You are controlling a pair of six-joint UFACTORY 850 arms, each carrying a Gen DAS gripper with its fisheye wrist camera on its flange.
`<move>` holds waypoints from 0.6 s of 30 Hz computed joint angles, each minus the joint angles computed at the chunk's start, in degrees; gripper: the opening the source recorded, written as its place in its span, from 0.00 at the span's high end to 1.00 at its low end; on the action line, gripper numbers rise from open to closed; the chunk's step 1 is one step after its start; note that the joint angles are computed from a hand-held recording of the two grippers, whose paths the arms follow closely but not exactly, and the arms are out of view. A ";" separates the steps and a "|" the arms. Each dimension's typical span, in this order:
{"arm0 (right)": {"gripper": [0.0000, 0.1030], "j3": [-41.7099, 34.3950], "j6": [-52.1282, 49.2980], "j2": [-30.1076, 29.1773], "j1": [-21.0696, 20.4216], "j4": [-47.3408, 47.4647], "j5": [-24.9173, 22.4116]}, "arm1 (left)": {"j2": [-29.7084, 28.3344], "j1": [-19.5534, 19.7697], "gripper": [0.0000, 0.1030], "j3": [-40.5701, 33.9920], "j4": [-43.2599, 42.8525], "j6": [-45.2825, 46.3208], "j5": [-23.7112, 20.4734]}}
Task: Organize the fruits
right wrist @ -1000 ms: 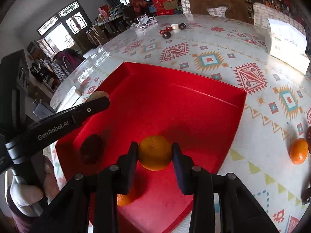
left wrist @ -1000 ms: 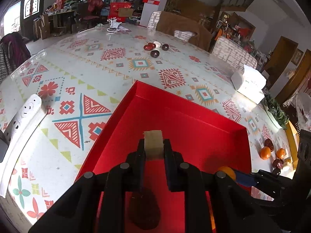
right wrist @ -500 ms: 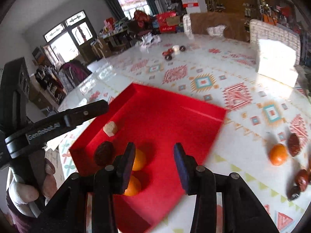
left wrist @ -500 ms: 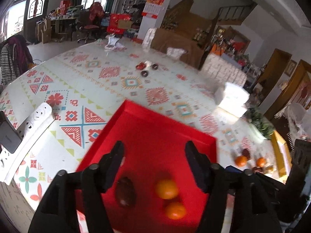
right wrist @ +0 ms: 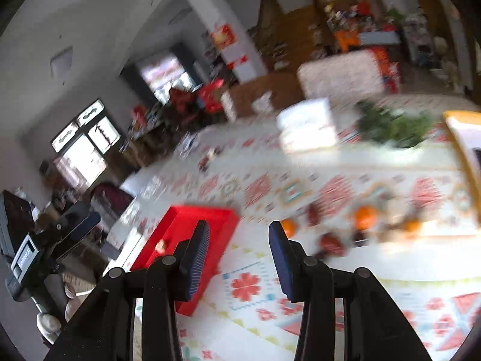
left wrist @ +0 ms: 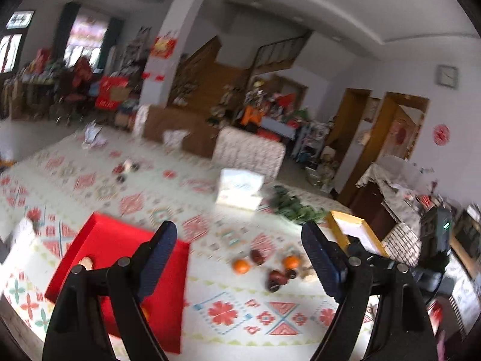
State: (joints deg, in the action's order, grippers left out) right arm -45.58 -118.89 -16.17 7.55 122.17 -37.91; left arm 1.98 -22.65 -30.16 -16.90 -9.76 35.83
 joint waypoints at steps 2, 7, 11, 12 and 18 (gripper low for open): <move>0.56 3.01 -2.90 5.27 -3.11 1.05 1.22 | 1.08 -2.84 0.18 -0.60 -6.03 6.98 0.37; 0.56 7.74 -3.90 17.13 -12.14 1.20 1.26 | 4.62 -9.55 0.18 -1.20 -17.75 20.47 4.68; 0.56 10.15 -4.30 25.08 -17.85 2.36 1.30 | 6.79 -15.13 0.18 -2.15 -25.87 30.53 10.51; 0.56 10.48 -3.70 26.45 -18.78 1.70 1.41 | 7.18 -16.10 0.18 -2.66 -27.37 32.50 10.98; 0.56 11.20 0.13 34.69 -21.26 -2.86 7.26 | 11.23 -19.61 0.18 -5.49 -30.27 37.43 9.09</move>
